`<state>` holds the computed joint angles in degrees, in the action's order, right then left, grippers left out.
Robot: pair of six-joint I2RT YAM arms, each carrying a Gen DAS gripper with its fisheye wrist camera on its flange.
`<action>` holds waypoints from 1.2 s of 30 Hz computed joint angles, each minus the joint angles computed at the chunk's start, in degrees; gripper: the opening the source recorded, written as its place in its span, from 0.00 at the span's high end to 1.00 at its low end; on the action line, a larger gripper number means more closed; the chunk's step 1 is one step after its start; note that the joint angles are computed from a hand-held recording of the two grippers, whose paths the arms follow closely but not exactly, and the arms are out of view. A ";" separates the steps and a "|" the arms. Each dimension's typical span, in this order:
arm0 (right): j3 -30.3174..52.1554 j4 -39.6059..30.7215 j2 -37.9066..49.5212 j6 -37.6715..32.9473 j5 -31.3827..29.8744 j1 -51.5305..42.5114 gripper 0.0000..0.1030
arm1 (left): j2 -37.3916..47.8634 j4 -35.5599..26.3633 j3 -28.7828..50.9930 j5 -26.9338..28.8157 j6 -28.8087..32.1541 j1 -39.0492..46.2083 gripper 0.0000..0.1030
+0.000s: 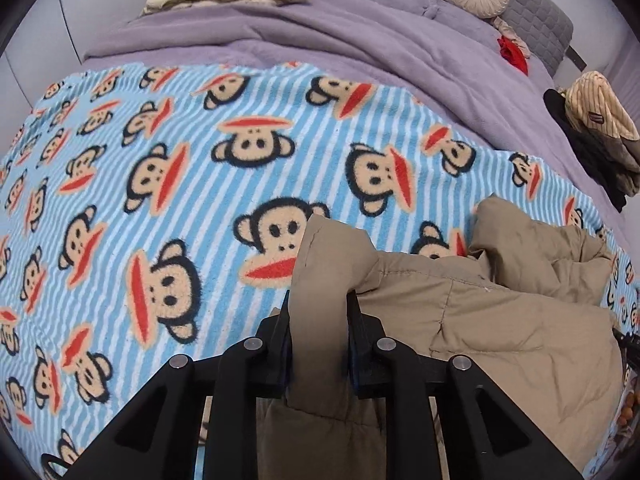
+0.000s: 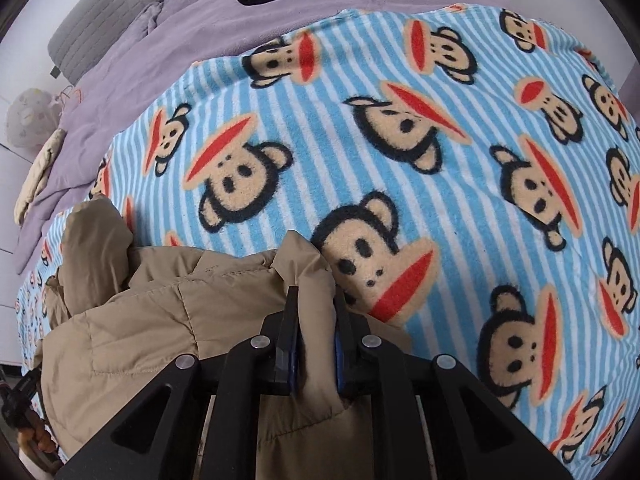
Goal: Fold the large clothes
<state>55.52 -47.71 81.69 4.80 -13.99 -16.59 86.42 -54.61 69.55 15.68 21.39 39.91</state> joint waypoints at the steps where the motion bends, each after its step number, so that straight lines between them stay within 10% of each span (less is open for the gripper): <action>1: 0.74 -1.43 -1.02 -0.47 -0.17 -0.66 0.85 | -1.55 -1.55 0.77 0.57 2.22 0.64 0.79; 7: 2.28 -8.72 -14.22 -4.52 -1.47 -1.79 0.82 | -11.47 -9.60 2.51 3.21 13.41 2.62 0.79; 18: 2.13 -8.25 -10.73 -2.71 0.78 -0.81 0.82 | -5.44 -1.79 3.80 -4.58 1.91 4.82 0.79; 26: 0.72 -12.79 -21.89 -5.62 -2.25 1.29 0.71 | -9.68 -19.11 4.08 6.71 19.98 2.86 0.79; 36: -11.32 0.78 -19.21 1.32 5.21 17.15 0.80 | -7.38 9.12 -12.78 -4.19 -2.63 -13.69 0.79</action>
<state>44.21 -46.93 62.48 6.12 -8.78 0.56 79.04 -45.49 56.77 11.49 18.76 26.22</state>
